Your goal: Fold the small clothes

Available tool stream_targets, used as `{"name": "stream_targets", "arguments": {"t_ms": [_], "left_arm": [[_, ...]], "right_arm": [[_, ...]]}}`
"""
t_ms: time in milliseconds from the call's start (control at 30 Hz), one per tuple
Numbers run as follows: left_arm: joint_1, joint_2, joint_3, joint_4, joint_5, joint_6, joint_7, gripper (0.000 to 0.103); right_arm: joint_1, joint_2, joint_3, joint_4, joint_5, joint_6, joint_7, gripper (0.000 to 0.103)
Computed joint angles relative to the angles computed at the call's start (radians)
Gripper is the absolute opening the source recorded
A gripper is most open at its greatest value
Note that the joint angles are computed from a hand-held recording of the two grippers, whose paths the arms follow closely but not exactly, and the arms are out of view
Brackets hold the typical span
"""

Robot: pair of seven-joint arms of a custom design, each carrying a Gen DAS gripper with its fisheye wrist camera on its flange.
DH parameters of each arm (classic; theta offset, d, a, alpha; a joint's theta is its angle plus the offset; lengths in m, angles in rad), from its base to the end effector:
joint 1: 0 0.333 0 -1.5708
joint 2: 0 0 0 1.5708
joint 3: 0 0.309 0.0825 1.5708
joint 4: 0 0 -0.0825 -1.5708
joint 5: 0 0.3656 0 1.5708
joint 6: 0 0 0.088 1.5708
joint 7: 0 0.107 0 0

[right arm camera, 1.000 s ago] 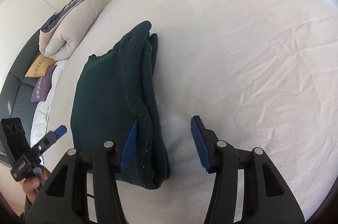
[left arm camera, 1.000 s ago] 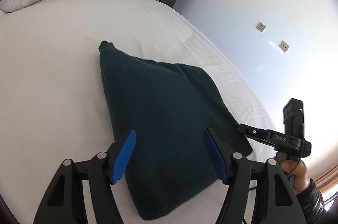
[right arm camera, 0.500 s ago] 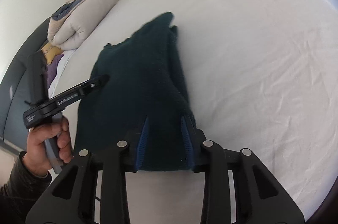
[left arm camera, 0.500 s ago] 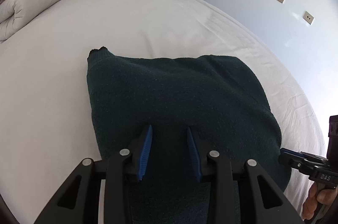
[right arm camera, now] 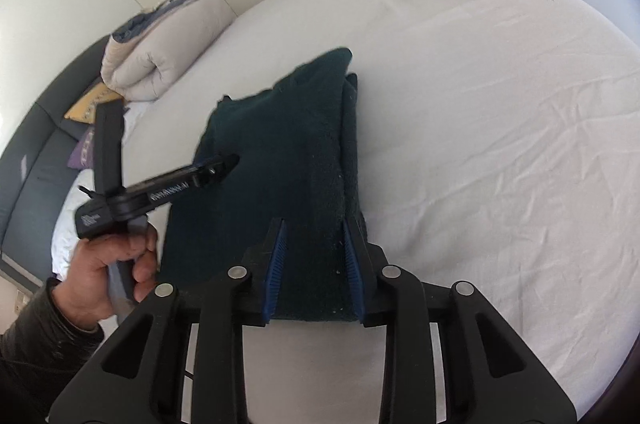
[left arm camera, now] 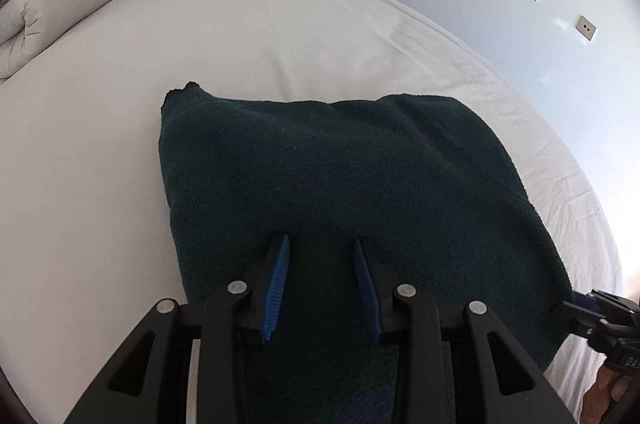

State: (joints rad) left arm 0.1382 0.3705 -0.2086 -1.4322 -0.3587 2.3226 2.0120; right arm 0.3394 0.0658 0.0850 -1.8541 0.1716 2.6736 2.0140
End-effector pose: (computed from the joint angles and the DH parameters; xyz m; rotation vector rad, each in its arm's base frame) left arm 0.6913 -0.0296 0.5444 -1.6604 2.2535 -0.8904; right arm 0.5600 0.2458 0.5703 -1.5603 1.8027 -0.1636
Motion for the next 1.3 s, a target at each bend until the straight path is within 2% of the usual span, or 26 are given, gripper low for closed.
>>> {"name": "stream_targets", "arguments": {"t_ms": [100,167,233,333,400,433,467,500,533,567,600,700,767,800,933,967,1033,1100,1133,1167,1233,1300], "left_arm": [[0.001,-0.002,-0.001,-0.005,-0.002,0.004,0.003,0.036],[0.003,-0.002,-0.003,-0.007,-0.007,0.008,0.008,0.036],[0.002,-0.005,-0.003,-0.016,-0.009,0.021,0.012,0.036],[-0.007,-0.038,-0.001,-0.069,0.005,0.081,0.028,0.037],[0.007,-0.067,-0.004,-0.098,-0.033,0.09,0.034,0.04],[0.024,-0.078,-0.007,-0.097,-0.078,0.064,0.034,0.049],[0.045,-0.09,-0.012,-0.098,-0.14,0.04,0.045,0.062],[0.063,-0.108,-0.013,-0.114,-0.207,0.04,0.063,0.069],[0.068,-0.136,-0.004,-0.148,-0.25,0.081,0.067,0.084],[0.062,-0.148,0.01,-0.165,-0.254,0.106,0.056,0.091],[0.063,-0.145,0.022,-0.158,-0.262,0.097,0.047,0.091],[0.081,-0.078,0.045,-0.072,-0.269,-0.041,-0.026,0.088],[0.102,-0.036,0.043,-0.028,-0.286,-0.129,-0.067,0.073],[0.11,-0.01,0.041,0.0,-0.289,-0.179,-0.093,0.072],[0.118,0.014,0.023,0.019,-0.301,-0.207,-0.102,0.069],[0.115,0.032,0.02,0.048,-0.292,-0.227,-0.114,0.068],[0.1,0.055,0.021,0.091,-0.246,-0.25,-0.15,0.068],[0.093,0.076,0.016,0.13,-0.211,-0.276,-0.168,0.064],[0.094,0.081,0.013,0.142,-0.2,-0.287,-0.171,0.06],[0.096,0.082,0.01,0.146,-0.192,-0.292,-0.165,0.054],[0.1,0.07,0.005,0.136,-0.186,-0.29,-0.146,0.046],[0.096,0.049,0.006,0.121,-0.168,-0.286,-0.127,0.041]], "right_arm": [[0.004,0.006,-0.019,-0.009,-0.028,-0.064,0.048,0.032],[-0.014,-0.021,-0.005,-0.05,0.056,-0.036,0.01,0.033],[-0.019,-0.048,-0.002,-0.061,0.101,-0.053,-0.018,0.037],[-0.022,-0.093,0.002,-0.098,0.173,0.01,-0.063,0.046],[-0.03,-0.111,-0.006,-0.102,0.213,0.049,-0.11,0.059],[-0.033,-0.12,-0.006,-0.105,0.206,0.07,-0.104,0.073],[-0.04,-0.118,-0.008,-0.095,0.19,0.069,-0.097,0.078],[-0.044,-0.118,-0.008,-0.087,0.176,0.064,-0.093,0.078],[-0.046,-0.113,-0.011,-0.072,0.185,0.047,-0.115,0.078],[-0.048,-0.102,-0.013,-0.053,0.19,0.025,-0.131,0.078],[-0.052,-0.084,-0.016,-0.022,0.179,-0.015,-0.131,0.078],[-0.066,-0.025,-0.022,0.058,0.229,-0.094,-0.174,0.078],[-0.077,0.03,-0.024,0.121,0.268,-0.127,-0.184,0.078],[-0.084,0.049,-0.02,0.132,0.308,-0.131,-0.207,0.078],[-0.118,0.155,-0.015,0.244,0.398,-0.219,-0.229,0.079],[-0.119,0.188,-0.012,0.272,0.406,-0.213,-0.23,0.079],[-0.123,0.252,0.0,0.336,0.425,-0.201,-0.24,0.077],[-0.118,0.317,0.0,0.426,0.397,-0.24,-0.218,0.053],[-0.11,0.353,-0.002,0.48,0.366,-0.275,-0.202,0.037],[-0.093,0.384,-0.013,0.532,0.31,-0.318,-0.173,0.036],[-0.057,0.41,-0.037,0.581,0.21,-0.343,-0.126,0.031],[-0.036,0.404,-0.047,0.578,0.158,-0.337,-0.083,0.026]]}}
